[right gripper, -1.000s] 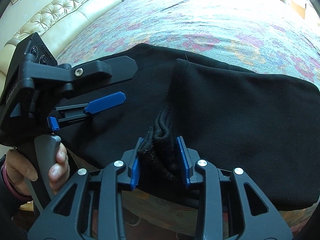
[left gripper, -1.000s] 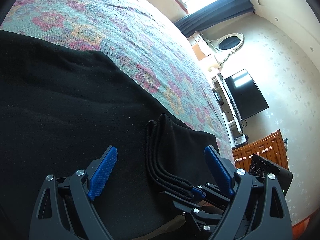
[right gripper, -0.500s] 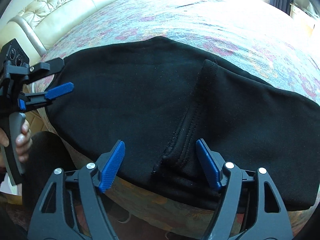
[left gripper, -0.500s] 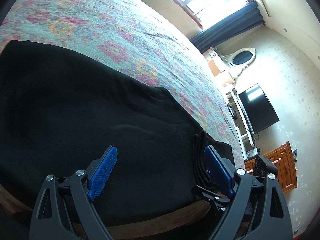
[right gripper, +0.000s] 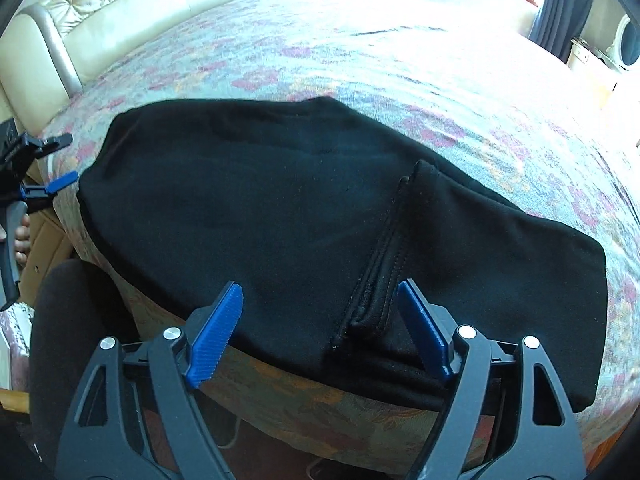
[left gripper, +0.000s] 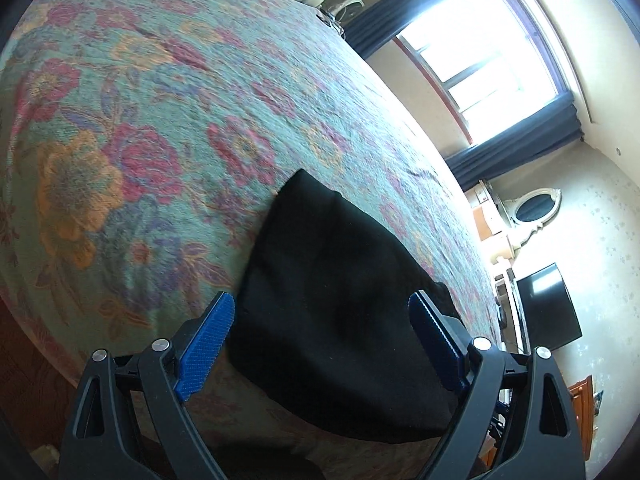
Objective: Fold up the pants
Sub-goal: 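Grasp the trouser end with the left tool and fold it over the stack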
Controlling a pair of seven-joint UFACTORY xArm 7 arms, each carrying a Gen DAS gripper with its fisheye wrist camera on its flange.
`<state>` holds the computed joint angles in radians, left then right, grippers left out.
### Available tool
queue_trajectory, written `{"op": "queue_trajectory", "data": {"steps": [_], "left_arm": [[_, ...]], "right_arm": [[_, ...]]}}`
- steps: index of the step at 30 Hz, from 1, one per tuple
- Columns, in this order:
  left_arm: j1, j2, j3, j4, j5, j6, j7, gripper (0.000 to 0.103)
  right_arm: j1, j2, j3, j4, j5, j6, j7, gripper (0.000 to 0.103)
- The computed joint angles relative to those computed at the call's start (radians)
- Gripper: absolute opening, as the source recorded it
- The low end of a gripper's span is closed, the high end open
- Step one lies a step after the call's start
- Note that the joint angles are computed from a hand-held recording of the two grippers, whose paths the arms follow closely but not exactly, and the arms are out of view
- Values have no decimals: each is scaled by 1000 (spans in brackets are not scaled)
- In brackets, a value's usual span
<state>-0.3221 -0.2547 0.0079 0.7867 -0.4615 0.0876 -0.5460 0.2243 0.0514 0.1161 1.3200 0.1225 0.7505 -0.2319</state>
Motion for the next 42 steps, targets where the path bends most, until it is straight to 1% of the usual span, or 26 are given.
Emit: {"op": "queue_trajectory", "data": {"steps": [2,3,4,6,7,10,12,14,16,19,21,24,25,26,28,31,32,33,34,35,36,37,38,42], "left_arm": [[-131,-12,125,-17,-142,-34,128,88],[-208,-12,201,-10,-228,-23,216,88],[-271,-4,271,10,-319,12,314,88],[-323,19,351,56,-439,103,471,88],[-326,41,375,86,-468,166,532,88],[-297,107,403,177,-495,336,651,88],[-274,151,423,236,-556,462,745,89],[-245,187,424,281,-603,555,785,90],[-214,232,423,338,-671,681,844,90],[-168,294,397,411,-680,803,875,90],[-127,331,382,452,-724,888,910,90],[-54,384,358,498,-831,1030,968,90],[-30,394,349,506,-849,1072,993,90],[-12,411,338,530,-846,1105,1005,90],[4,432,311,569,-791,1123,1013,90],[8,447,266,611,-723,1075,999,90],[11,447,251,614,-704,1058,998,85],[11,437,240,603,-675,1031,993,66],[14,426,231,584,-643,1004,982,54],[18,430,222,583,-613,983,947,24],[32,433,211,572,-624,980,934,21],[49,418,200,542,-650,975,950,21],[56,409,186,530,-652,959,961,21],[82,382,132,526,-624,902,935,17]], "right_arm": [[-1,-18,0,-4,26,-13,-5,80],[-3,-23,-1,-2,49,-16,-8,80],[-2,-13,1,17,72,-11,-6,80],[-8,-14,-1,28,139,2,-14,80],[-10,-8,-2,39,164,13,-12,80],[-17,-1,-4,49,213,55,-2,80],[-22,11,-5,58,240,84,6,80],[-28,0,-6,37,270,105,17,80],[-34,7,-8,31,317,125,23,80],[-38,23,-6,25,359,135,39,80],[-39,29,-4,25,374,136,42,80],[-41,36,0,30,394,155,38,80],[-40,39,1,32,394,158,39,80],[-39,39,2,31,389,159,42,80],[-36,44,4,34,380,159,49,80],[-34,53,6,40,382,155,59,80],[-33,54,7,40,382,152,61,80],[-33,55,8,40,383,151,61,80],[-32,56,9,41,383,152,61,80],[-32,54,10,38,382,151,61,80],[-32,49,10,32,384,150,58,80],[-33,46,10,28,387,150,55,81],[-35,46,8,29,391,154,50,81],[-39,43,5,27,406,155,41,81]]}}
